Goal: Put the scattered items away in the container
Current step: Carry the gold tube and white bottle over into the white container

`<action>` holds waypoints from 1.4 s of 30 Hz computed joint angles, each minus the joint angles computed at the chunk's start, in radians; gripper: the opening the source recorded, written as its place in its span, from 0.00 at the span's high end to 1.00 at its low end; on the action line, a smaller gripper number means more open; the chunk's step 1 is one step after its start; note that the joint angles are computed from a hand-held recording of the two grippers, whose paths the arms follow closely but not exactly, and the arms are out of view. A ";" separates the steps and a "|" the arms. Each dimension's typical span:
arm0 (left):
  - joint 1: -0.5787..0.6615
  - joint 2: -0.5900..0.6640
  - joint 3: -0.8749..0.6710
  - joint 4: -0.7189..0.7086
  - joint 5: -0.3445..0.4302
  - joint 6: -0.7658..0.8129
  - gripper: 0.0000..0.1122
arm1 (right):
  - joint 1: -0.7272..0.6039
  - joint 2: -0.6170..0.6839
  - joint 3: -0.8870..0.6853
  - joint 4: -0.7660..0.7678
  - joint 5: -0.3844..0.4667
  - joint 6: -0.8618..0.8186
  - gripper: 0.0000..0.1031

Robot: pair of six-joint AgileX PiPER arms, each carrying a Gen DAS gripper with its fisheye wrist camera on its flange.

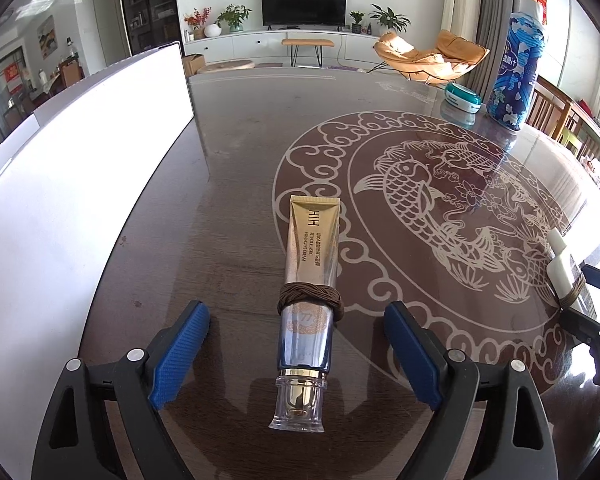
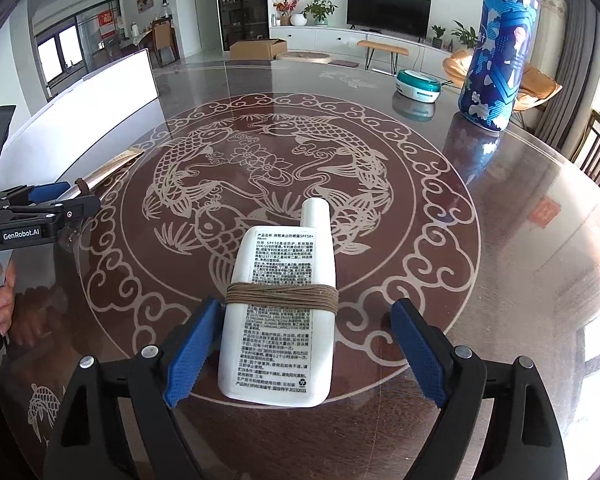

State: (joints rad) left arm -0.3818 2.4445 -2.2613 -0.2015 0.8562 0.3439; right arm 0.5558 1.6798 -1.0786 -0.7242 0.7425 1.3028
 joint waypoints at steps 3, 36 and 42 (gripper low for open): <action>0.001 -0.006 0.011 -0.013 0.001 0.028 0.20 | -0.002 0.000 0.000 0.008 -0.006 -0.008 0.09; 0.099 -0.259 0.333 -0.313 0.033 0.294 0.75 | -0.128 0.002 -0.255 0.515 0.111 -0.594 0.48; 0.145 -0.324 0.397 -0.376 0.003 0.345 0.75 | -0.092 0.028 -0.325 0.500 0.129 -0.590 0.48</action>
